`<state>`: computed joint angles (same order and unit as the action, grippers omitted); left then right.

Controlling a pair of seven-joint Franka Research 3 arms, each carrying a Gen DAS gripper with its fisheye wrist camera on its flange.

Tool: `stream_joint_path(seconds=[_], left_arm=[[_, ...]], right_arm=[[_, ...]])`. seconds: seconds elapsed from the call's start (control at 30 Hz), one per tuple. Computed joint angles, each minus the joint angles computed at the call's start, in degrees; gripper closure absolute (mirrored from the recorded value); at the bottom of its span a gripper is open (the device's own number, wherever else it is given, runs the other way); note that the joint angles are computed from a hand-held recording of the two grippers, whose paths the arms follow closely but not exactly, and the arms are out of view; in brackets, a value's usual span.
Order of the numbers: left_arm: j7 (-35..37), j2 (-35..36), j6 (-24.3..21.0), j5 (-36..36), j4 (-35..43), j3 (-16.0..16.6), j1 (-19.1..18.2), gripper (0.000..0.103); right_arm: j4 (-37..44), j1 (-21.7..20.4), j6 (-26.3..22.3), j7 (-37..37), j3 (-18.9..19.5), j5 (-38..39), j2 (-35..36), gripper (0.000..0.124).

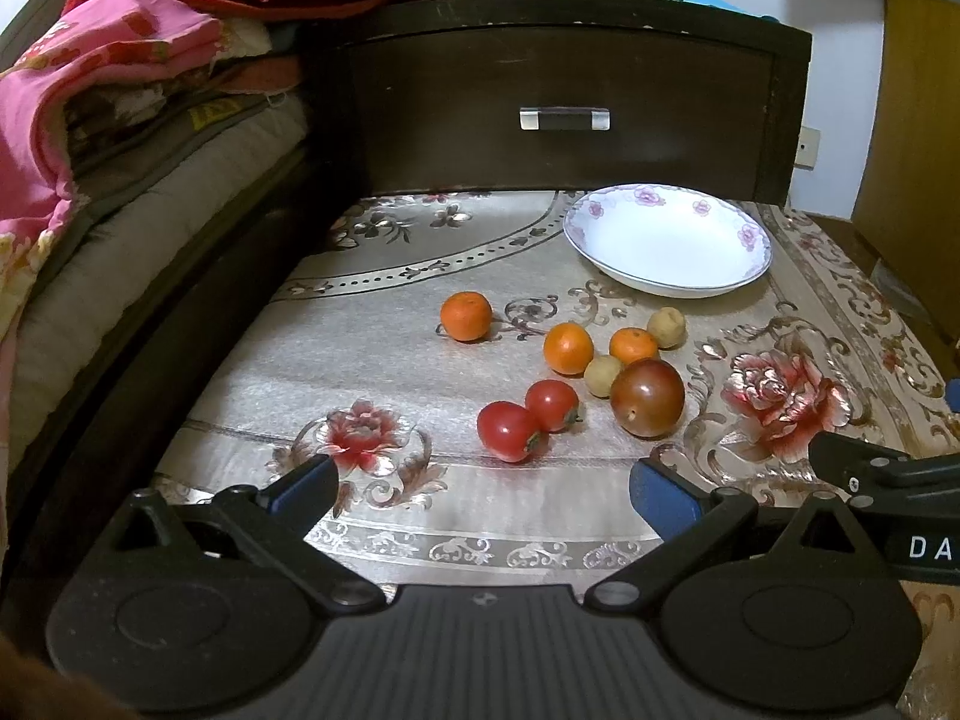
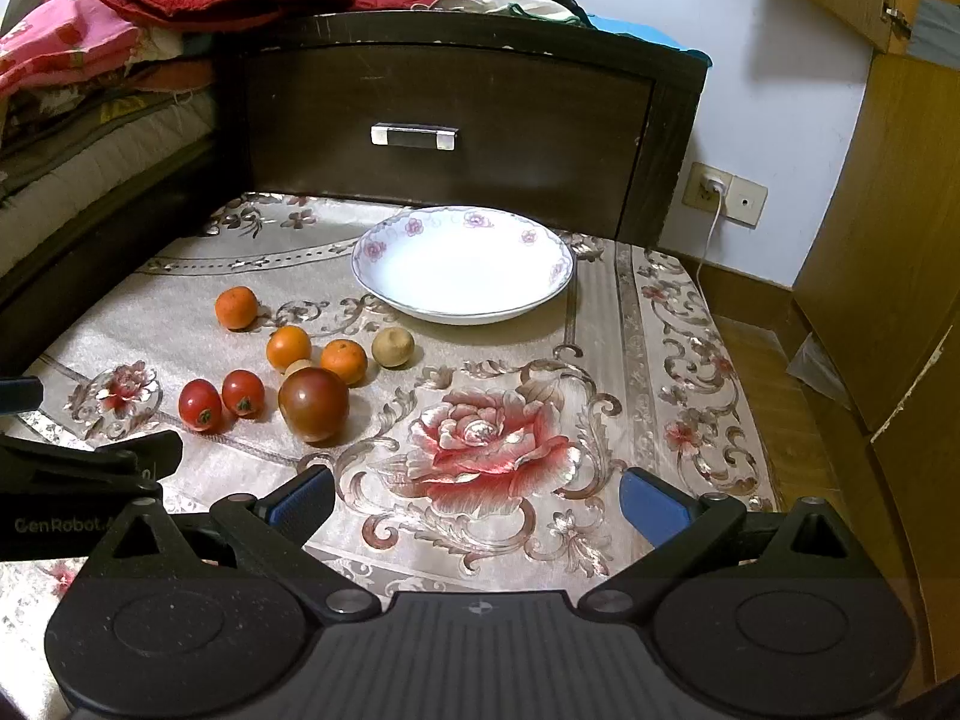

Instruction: Organize fruits

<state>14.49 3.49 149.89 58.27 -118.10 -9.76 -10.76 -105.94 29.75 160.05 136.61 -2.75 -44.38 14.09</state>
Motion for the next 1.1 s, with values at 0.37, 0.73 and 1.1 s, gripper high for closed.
stream_joint_path(seconds=[0.37,0.73,1.1], left_arm=[[0.72,0.40,0.01,0.25,-0.22,0.20,0.02,0.000],[3.97,2.72,1.46,-0.48,1.00,1.04,0.17,0.000],[12.19,4.42,3.57,-5.37,2.41,2.17,1.38,0.002]], right_arm=[[0.36,-0.38,-0.26,-2.93,0.58,3.15,0.85,0.028],[2.12,-2.26,0.49,-18.61,2.80,18.26,3.45,0.039],[9.99,-6.23,-0.58,-43.62,8.13,38.65,9.29,0.048]])
